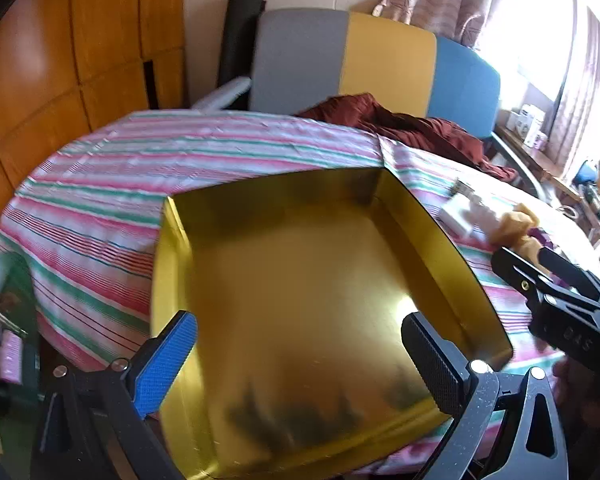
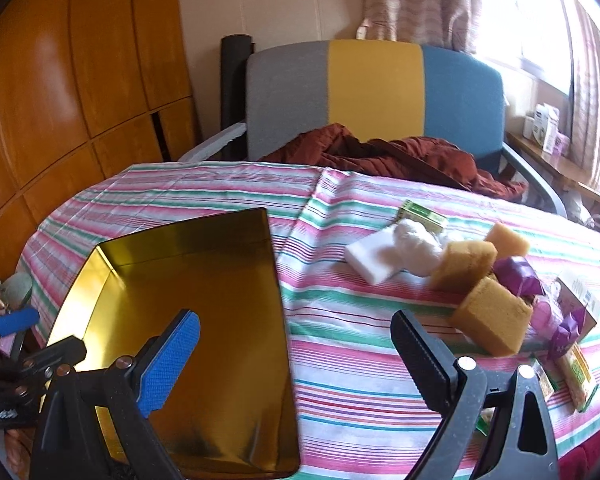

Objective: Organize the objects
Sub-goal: 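Grasp the yellow sponge with the left tool while the right tool grasps a purple wrapped candy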

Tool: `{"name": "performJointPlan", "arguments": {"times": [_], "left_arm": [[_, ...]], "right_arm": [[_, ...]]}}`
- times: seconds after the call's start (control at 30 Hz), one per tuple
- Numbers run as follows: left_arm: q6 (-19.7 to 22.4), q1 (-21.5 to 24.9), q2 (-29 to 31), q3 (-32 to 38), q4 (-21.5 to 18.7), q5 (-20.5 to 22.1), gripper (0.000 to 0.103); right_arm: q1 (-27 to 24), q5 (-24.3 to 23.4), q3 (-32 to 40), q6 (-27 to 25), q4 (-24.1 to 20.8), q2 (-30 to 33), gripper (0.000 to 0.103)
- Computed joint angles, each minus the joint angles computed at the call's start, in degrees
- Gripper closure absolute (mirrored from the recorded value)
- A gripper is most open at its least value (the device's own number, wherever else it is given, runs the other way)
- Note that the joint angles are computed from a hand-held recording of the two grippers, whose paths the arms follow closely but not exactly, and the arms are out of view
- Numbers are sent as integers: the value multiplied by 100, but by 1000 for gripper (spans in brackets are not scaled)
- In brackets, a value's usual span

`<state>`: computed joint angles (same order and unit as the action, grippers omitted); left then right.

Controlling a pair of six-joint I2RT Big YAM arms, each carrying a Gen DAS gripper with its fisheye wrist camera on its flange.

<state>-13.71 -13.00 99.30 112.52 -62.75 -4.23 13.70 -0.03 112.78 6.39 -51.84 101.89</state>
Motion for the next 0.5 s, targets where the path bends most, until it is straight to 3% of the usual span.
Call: {"name": "performJointPlan", "arguments": {"times": [0.2, 0.33, 0.5], "left_arm": [[248, -124, 162, 181, -140, 98, 0], [377, -146, 215, 290, -131, 424, 0], [436, -189, 538, 847, -501, 762, 0]], "right_arm": [[-263, -84, -13, 218, -134, -11, 5], [-515, -90, 77, 363, -259, 18, 5], [-987, -98, 289, 517, -455, 55, 5]]}}
